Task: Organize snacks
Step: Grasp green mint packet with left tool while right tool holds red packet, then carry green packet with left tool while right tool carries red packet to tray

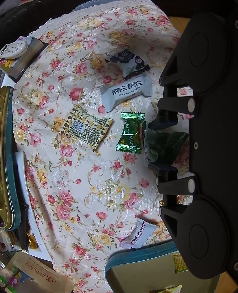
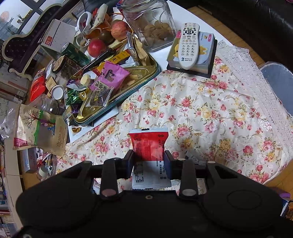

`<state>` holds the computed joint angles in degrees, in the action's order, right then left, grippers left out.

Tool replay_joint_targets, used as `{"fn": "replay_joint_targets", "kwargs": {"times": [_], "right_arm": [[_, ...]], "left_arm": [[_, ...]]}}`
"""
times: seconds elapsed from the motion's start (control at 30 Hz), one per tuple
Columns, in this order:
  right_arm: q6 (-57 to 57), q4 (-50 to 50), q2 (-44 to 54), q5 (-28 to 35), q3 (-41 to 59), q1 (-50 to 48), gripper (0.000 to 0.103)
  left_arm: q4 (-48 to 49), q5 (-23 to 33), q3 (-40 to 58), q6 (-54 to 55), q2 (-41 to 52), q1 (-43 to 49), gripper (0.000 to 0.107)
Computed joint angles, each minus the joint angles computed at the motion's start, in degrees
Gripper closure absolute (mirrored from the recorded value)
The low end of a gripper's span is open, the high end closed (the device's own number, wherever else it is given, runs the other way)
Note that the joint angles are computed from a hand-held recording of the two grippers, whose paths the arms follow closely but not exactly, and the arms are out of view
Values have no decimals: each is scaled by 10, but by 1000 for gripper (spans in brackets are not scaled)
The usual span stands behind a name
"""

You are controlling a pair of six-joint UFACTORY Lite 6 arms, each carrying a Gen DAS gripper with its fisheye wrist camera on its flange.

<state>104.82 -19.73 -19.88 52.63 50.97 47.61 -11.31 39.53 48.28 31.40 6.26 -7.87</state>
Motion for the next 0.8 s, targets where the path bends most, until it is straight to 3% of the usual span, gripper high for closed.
{"fn": "replay_joint_targets", "kwargs": {"times": [0.23,0.43,0.8], "right_arm": [[3,2,3,4,6,7,67],[2,3,8,5,8,5,67],[3,10,21,12,15,0,67]], "left_arm": [[34,-60,-20,-53,29,-23,47],[48,-76,-23,-81,32,-34,49],[-51,54,83,-15,43,65,51]]}}
